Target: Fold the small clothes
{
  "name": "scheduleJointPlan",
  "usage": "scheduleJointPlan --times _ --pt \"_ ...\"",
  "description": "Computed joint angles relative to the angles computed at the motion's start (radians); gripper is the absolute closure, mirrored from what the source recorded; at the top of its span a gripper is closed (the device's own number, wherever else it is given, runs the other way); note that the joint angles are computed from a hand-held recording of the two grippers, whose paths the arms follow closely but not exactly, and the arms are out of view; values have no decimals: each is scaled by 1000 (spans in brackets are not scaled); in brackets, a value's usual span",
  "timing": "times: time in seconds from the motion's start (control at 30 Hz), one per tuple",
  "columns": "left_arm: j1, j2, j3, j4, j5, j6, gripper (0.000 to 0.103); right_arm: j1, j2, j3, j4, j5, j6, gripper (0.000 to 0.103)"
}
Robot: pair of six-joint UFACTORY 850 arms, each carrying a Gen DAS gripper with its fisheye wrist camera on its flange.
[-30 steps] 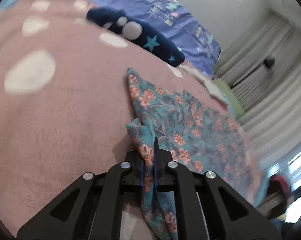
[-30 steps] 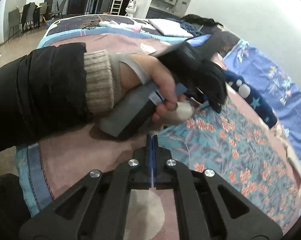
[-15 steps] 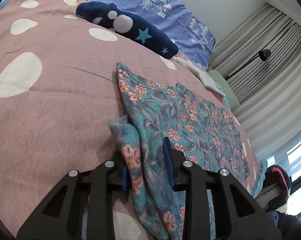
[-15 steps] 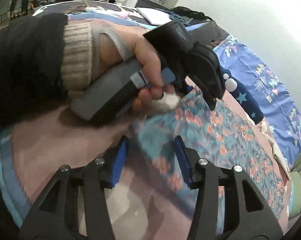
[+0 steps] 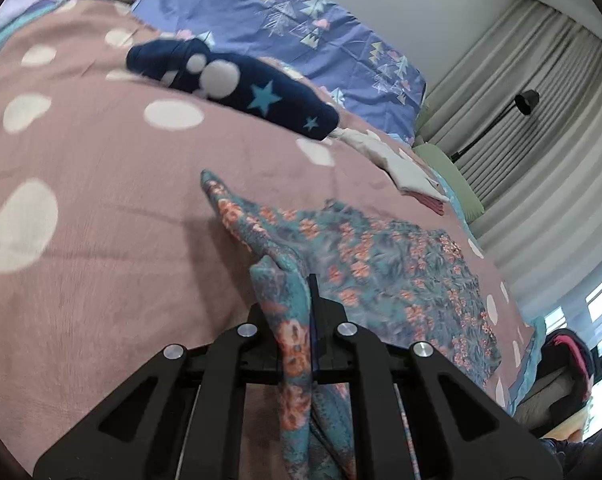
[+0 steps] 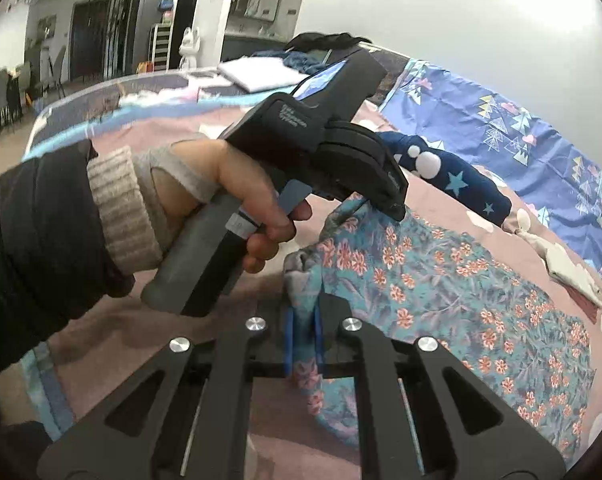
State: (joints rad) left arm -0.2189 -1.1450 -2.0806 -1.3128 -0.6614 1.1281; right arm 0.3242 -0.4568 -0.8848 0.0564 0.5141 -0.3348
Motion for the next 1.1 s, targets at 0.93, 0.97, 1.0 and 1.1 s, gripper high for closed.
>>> scheduleJointPlan --times 0.93,0.97,1.0,1.1 --pt "-247 -102 -362 565 126 -497 97 -445 173 175 -614 211 773 95" --pt "-253 -118 -391 596 117 -526 97 -456 172 176 -628 215 789 95" --pt "-262 -142 -436 642 103 -572 97 -469 172 178 -642 219 806 95" --pt "-279 -204 -549 727 61 -663 98 -492 172 184 -663 230 831 95"
